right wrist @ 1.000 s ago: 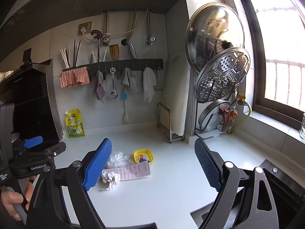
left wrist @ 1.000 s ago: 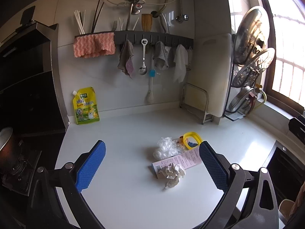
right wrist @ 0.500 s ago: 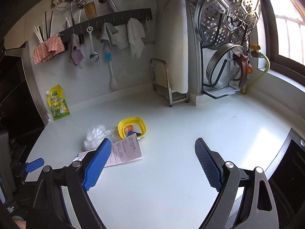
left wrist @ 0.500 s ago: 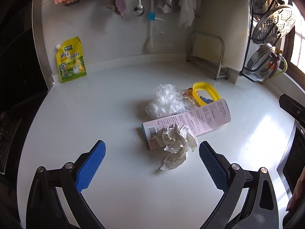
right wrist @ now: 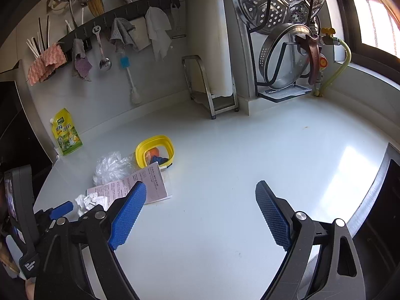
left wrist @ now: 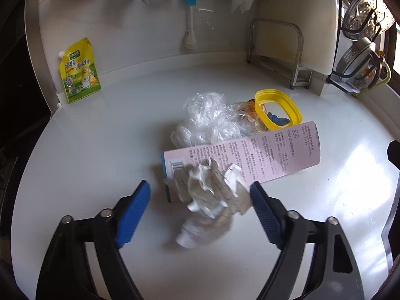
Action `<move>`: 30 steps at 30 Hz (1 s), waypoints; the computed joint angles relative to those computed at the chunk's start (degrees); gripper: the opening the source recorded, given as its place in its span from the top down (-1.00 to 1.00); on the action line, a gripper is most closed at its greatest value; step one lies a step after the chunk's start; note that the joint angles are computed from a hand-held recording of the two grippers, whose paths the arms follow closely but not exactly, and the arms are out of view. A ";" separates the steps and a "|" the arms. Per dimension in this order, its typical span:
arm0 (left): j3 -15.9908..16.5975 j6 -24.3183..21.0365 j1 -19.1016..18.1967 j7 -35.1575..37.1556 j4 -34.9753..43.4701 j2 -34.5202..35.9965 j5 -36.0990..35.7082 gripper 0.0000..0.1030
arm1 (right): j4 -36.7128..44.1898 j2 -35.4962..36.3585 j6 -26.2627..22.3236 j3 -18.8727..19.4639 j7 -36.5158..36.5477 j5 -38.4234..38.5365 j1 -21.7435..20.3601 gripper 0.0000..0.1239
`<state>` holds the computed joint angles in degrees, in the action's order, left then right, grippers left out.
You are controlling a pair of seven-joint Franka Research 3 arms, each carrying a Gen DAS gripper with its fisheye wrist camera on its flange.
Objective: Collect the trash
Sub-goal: 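Close the left tool on the crumpled paper tissue and lift it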
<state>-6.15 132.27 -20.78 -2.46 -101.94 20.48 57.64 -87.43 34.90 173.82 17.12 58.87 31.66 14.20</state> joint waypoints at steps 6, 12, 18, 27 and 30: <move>0.19 5.57 1.30 -1.30 -4.10 -2.58 0.79 0.55 | -0.71 0.05 0.08 0.77 -2.13 -1.47 0.28 -0.37; -0.74 7.18 2.47 -2.15 -9.36 -7.12 2.44 0.58 | -0.12 0.53 -0.58 0.78 -6.18 -3.09 1.76 -0.37; -2.07 5.88 3.55 -2.77 -12.52 -10.29 4.11 0.58 | 7.46 4.84 -5.68 -4.76 -2.42 -7.90 7.23 -0.37; -2.92 6.73 5.31 -2.17 -14.61 -11.66 4.50 0.58 | 27.75 17.18 -18.38 -8.32 4.12 -13.45 10.31 -0.37; -2.98 7.15 5.67 -1.77 -15.06 -11.80 4.47 0.58 | 32.75 20.07 -21.21 -8.04 4.83 -14.09 10.43 -0.37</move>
<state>-9.13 139.42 -15.11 -4.23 -117.00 8.68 62.11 -54.67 54.97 152.61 9.08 63.70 17.58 24.63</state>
